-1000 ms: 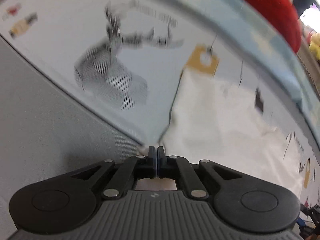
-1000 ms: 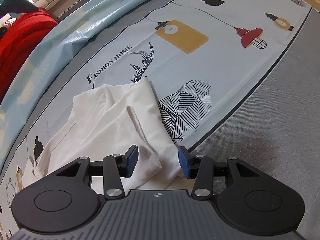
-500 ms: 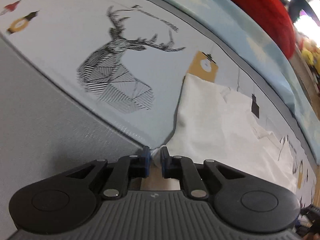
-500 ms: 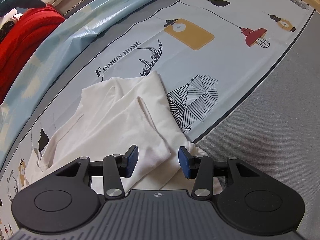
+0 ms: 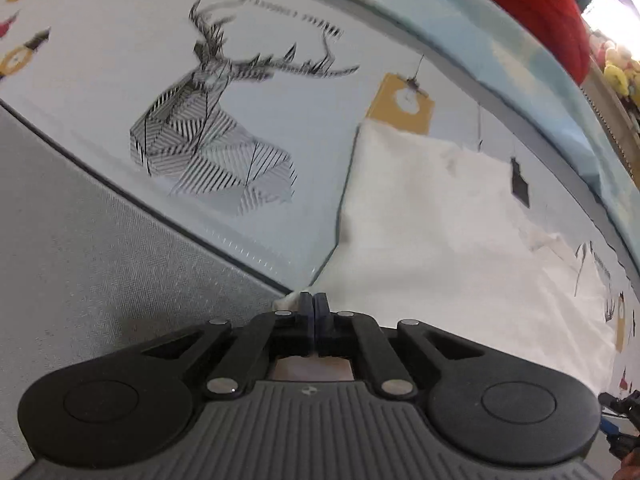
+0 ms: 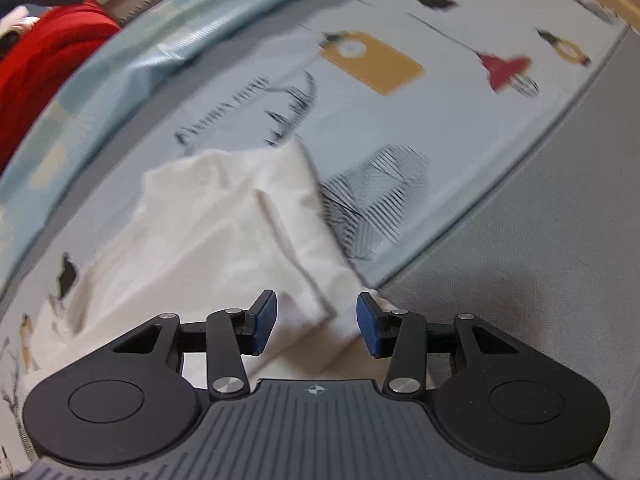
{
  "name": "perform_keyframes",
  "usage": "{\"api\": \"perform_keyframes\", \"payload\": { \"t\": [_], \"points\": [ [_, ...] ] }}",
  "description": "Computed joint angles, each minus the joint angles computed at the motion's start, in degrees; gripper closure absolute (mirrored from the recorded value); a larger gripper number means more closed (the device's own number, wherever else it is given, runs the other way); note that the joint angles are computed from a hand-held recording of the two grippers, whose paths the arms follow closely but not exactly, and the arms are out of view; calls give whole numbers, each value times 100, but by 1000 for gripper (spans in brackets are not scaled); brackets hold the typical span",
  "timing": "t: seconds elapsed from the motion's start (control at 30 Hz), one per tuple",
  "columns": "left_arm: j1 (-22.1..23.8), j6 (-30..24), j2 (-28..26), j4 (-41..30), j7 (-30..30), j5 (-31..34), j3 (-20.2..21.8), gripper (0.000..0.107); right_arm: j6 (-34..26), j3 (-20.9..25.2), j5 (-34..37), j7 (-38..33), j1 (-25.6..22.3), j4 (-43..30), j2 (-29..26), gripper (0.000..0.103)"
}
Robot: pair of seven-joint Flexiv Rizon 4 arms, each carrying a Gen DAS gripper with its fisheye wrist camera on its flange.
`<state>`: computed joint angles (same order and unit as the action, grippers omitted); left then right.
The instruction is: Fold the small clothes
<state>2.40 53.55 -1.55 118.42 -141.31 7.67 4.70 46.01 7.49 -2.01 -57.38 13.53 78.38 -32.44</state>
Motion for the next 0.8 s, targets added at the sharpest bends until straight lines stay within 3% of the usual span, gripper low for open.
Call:
{"api": "perform_keyframes", "payload": {
  "t": [0.03,0.13,0.23,0.3,0.4,0.47,0.57,0.67,0.8],
  "points": [
    [-33,-79,5,-153,-38,257,-40,105,2,-14,3,15,-12,20,10,57],
    [-113,544,-28,-189,-135,809,-78,98,-9,74,118,-176,-103,12,14,57],
    [-28,-96,-172,-82,10,-8,-257,101,-239,74,137,-325,-134,59,62,54],
    [-277,-619,3,-457,-135,592,-155,100,-280,-85,-39,-71,-48,232,259,54],
    [-421,-800,520,-772,-170,1605,-303,99,471,-41,-156,-290,-119,761,826,55],
    [-472,-826,908,-778,151,1667,-400,98,871,37,-113,-548,-214,1045,1197,56],
    [-549,-734,1708,-373,401,1575,-524,94,1286,394,723,-1437,-624,1399,1839,57],
    [-694,-739,2558,240,461,1341,-670,90,1335,616,2147,-2869,-1077,1808,2623,57],
    [-807,-1219,3620,1036,191,1201,-1200,90,1263,405,3214,-4385,-1286,2658,3493,58]
  ]
}}
